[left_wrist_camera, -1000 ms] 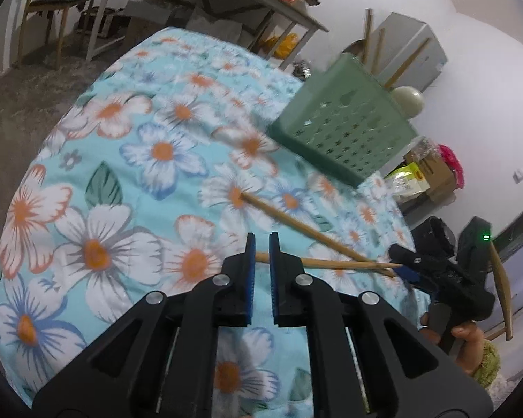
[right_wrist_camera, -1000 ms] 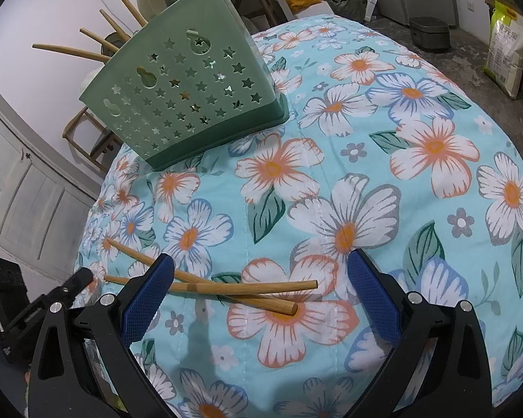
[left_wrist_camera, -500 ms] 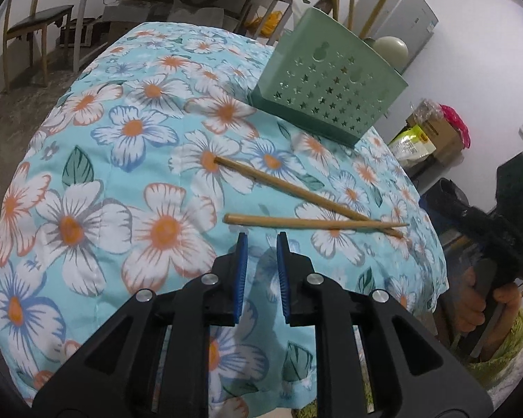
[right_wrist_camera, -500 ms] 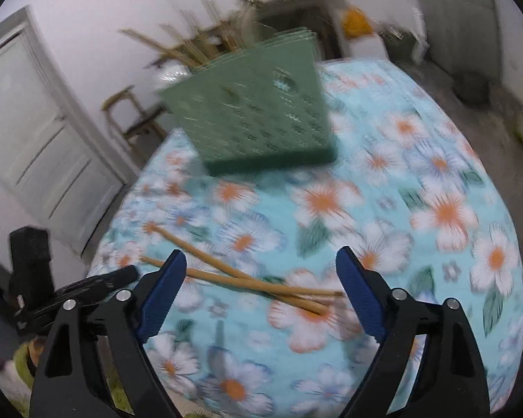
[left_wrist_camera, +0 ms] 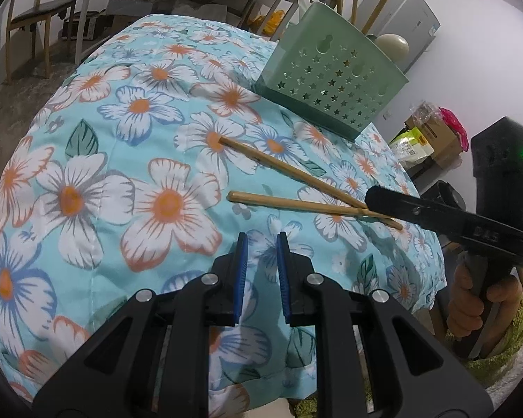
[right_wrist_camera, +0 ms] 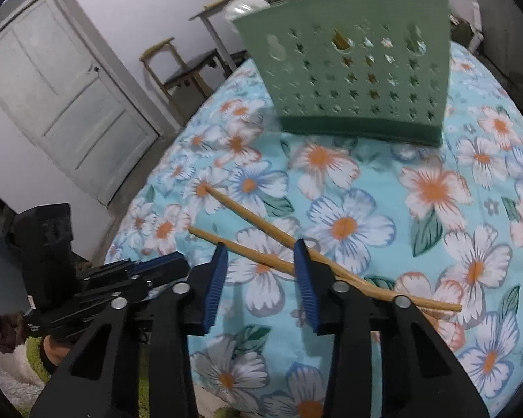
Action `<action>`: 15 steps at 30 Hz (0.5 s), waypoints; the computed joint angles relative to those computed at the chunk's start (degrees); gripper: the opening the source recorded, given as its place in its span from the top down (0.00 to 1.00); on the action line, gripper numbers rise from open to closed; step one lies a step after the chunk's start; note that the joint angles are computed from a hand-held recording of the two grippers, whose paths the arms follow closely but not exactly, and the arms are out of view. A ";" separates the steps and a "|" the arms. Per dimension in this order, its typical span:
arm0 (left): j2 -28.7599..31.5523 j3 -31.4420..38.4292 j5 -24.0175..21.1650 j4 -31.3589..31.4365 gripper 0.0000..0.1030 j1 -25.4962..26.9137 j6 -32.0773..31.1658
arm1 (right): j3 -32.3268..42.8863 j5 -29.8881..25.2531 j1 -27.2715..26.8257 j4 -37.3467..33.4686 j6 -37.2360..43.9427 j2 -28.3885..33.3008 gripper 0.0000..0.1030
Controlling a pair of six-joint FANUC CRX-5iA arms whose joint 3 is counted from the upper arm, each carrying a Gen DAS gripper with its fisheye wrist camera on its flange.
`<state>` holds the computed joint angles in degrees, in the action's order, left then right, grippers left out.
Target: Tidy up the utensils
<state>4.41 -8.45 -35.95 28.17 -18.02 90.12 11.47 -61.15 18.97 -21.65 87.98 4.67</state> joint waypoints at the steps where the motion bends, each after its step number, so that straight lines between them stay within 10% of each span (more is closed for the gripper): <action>1: -0.06 -0.33 0.26 0.60 0.85 0.03 -0.30 | -0.04 -0.40 -0.22 -0.03 -0.44 0.13 0.68; 15: -0.06 -2.66 2.00 8.11 0.85 0.30 -4.07 | -0.79 -0.83 -0.56 -2.36 -0.51 -0.66 0.73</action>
<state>4.35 -11.11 -33.95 36.28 -17.72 86.04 10.68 -61.97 18.41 -24.01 87.48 4.01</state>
